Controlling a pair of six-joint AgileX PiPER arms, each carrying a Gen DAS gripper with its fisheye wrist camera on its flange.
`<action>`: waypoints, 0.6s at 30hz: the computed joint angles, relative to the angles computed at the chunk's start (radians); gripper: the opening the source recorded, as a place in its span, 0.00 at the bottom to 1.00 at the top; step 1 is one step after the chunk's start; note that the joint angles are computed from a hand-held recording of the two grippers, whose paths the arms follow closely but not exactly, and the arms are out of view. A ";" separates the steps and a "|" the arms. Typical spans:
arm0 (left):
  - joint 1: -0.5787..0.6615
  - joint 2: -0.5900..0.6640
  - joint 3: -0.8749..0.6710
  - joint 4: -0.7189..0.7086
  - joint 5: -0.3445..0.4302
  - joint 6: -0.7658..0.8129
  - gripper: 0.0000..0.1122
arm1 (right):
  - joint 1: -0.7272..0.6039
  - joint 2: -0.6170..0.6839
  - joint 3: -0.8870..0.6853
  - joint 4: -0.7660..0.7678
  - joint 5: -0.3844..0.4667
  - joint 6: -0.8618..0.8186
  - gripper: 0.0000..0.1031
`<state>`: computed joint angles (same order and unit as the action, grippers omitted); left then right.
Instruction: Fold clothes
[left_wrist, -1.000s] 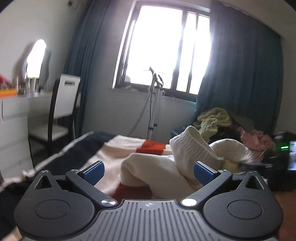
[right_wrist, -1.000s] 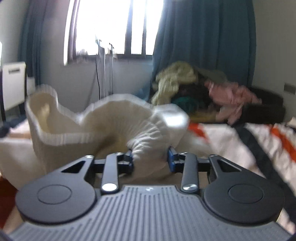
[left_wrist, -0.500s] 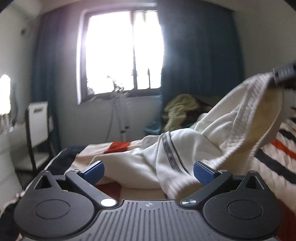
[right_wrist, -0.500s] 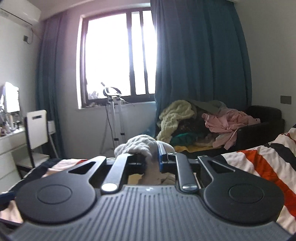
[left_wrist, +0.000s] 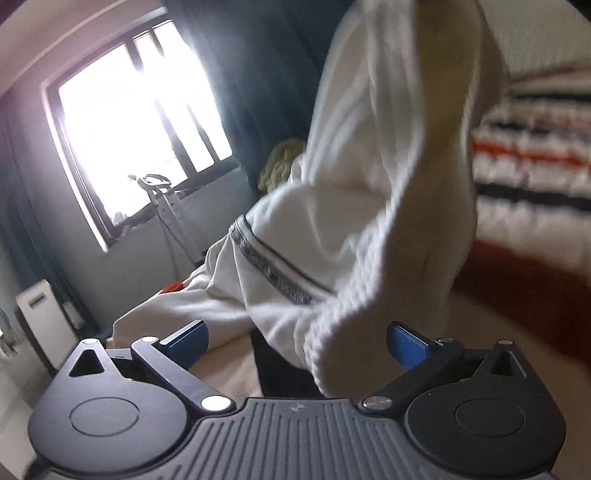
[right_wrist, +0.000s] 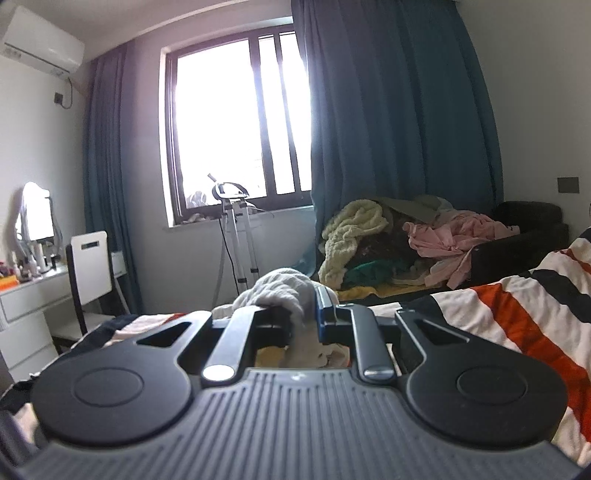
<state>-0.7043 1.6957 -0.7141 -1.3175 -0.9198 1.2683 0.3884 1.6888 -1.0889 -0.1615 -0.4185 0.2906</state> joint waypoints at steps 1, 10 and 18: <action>0.005 0.041 -0.022 -0.004 -0.019 0.013 0.92 | -0.006 0.006 0.001 -0.018 -0.012 0.015 0.16; 0.062 0.245 -0.195 0.057 -0.224 0.014 0.92 | -0.016 0.085 -0.015 -0.112 -0.027 0.020 0.17; 0.181 0.156 -0.245 -0.035 -0.268 -0.134 0.90 | 0.052 0.117 -0.018 0.068 -0.023 -0.268 0.19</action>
